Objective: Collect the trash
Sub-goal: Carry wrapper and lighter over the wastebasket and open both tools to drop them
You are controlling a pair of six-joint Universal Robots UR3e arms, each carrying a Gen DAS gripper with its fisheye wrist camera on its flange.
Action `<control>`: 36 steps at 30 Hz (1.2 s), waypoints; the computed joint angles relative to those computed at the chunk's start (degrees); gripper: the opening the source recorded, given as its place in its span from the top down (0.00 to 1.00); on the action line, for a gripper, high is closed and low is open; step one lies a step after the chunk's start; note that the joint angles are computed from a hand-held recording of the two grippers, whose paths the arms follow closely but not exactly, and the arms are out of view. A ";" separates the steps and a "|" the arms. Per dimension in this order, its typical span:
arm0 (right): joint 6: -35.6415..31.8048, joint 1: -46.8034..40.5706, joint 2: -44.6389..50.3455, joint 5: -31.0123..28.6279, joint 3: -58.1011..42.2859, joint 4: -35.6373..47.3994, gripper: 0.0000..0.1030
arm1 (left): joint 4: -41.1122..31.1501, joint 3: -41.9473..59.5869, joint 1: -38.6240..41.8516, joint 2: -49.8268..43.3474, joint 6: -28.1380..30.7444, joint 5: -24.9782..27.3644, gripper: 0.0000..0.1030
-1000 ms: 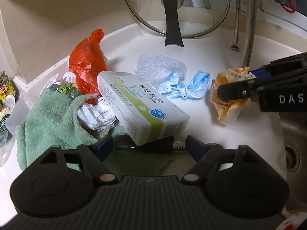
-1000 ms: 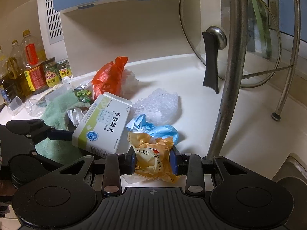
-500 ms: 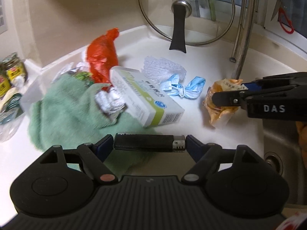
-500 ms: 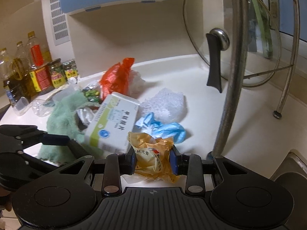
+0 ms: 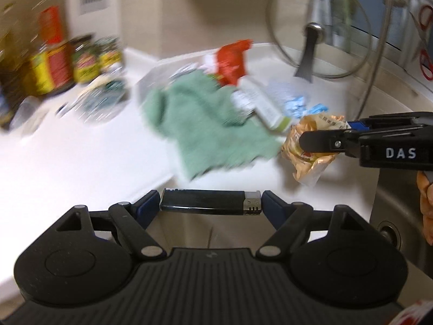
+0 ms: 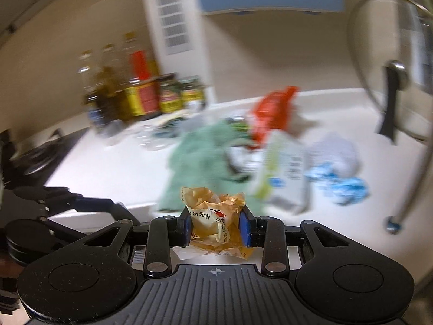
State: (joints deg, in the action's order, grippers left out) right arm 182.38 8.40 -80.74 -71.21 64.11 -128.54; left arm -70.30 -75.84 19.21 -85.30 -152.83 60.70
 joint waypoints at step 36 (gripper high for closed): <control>-13.50 27.87 37.53 -16.61 -35.75 22.84 0.66 | -8.97 -32.93 27.40 14.62 47.13 0.36 0.22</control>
